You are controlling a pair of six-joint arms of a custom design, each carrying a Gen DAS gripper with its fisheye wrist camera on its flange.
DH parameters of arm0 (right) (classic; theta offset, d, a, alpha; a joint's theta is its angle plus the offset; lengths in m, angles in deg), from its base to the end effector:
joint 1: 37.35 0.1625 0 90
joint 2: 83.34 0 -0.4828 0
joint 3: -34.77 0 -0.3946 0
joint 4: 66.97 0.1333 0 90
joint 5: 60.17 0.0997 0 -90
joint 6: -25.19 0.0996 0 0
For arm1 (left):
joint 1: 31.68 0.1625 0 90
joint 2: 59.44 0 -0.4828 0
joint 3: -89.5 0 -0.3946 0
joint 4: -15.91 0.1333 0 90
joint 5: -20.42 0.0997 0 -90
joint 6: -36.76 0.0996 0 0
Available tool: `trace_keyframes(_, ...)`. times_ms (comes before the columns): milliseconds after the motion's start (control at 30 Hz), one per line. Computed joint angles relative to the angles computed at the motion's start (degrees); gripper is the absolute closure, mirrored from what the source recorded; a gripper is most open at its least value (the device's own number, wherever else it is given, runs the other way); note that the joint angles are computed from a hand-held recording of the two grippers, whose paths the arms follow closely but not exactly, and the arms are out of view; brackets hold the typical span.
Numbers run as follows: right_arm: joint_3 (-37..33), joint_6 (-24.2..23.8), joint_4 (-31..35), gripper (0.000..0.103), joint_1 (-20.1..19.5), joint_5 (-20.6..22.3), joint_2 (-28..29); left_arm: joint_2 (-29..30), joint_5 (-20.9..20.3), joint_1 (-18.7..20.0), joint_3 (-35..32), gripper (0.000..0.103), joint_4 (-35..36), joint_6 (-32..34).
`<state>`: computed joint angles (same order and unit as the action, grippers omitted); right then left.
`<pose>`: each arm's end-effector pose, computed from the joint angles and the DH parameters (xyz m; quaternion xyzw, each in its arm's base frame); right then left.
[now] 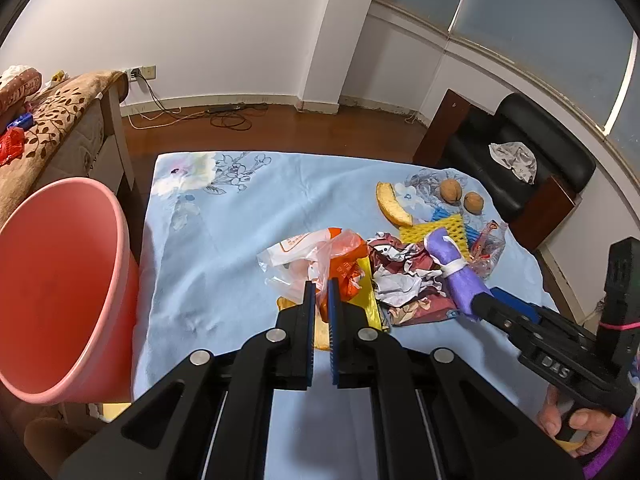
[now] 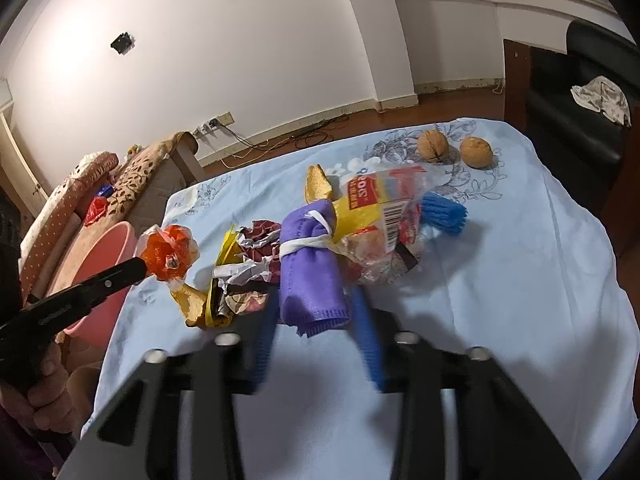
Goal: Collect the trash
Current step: 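Grasp the clear plastic bag with the left tool while the right tool grasps the purple cloth, then carry the bag and purple cloth over the pink bucket and release both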
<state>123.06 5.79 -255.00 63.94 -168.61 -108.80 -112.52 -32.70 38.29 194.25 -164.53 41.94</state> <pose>0.2471 -0.7176 -0.0008 0.2023 -0.9202 0.2869 0.1734 -0.0455 -0.6884 0.2393 0.0928 0.8962 -0.3508 0.2552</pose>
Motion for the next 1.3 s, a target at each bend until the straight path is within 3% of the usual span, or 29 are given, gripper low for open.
trace_keyframes(200,1.48,-1.10,-3.01,0.087,0.63,-0.14,-0.21,-0.52,0.23,-0.58,1.39,0.098,-2.42,1.27)
trace_keyframes(467,3.73,-4.65,-8.14,0.089,2.37,1.67,-1.27,-1.52,-0.15,-0.92,2.28,0.098,-4.60,1.28)
trace_keyframes(733,2.09,-8.20,-8.11,0.089,5.21,3.63,-0.65,-3.90,1.38,-1.39,4.78,0.098,-10.19,2.54)
trace_keyframes(1300,-11.69,-13.61,6.08,0.089,12.72,10.01,7.85,-11.18,9.50,0.48,9.50,0.098,-19.95,1.37)
